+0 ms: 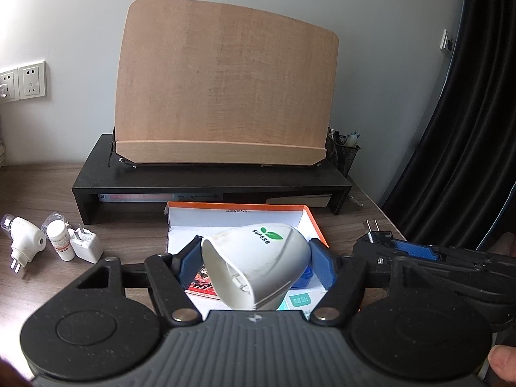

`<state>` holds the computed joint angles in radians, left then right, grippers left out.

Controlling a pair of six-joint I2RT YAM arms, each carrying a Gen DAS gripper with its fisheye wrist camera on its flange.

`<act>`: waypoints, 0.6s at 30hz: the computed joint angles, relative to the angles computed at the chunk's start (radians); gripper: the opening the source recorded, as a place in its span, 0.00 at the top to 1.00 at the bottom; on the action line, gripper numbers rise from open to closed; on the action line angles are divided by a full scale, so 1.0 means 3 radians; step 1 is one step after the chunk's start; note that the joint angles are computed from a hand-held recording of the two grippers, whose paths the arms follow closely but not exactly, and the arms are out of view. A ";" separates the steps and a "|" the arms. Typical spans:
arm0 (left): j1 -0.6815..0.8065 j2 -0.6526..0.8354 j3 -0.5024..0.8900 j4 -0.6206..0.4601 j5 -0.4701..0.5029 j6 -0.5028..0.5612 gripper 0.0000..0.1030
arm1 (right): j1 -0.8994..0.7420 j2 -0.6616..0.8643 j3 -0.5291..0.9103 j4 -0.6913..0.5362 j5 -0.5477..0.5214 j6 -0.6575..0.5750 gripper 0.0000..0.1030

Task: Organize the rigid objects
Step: 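Hold white diffuser with left tool while right tool holds black charger above box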

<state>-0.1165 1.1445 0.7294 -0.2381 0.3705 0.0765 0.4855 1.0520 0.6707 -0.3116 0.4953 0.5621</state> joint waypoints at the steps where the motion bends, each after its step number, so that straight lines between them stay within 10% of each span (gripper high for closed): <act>1: -0.0017 0.0012 0.0001 0.0016 -0.0014 -0.0004 0.31 | -0.0028 0.0007 -0.0003 0.0018 -0.0017 -0.0015 0.58; 18: -0.0135 0.0327 0.0112 0.0188 -0.0103 -0.0037 0.31 | -0.0383 0.0215 0.0007 0.0274 -0.0318 -0.0284 0.58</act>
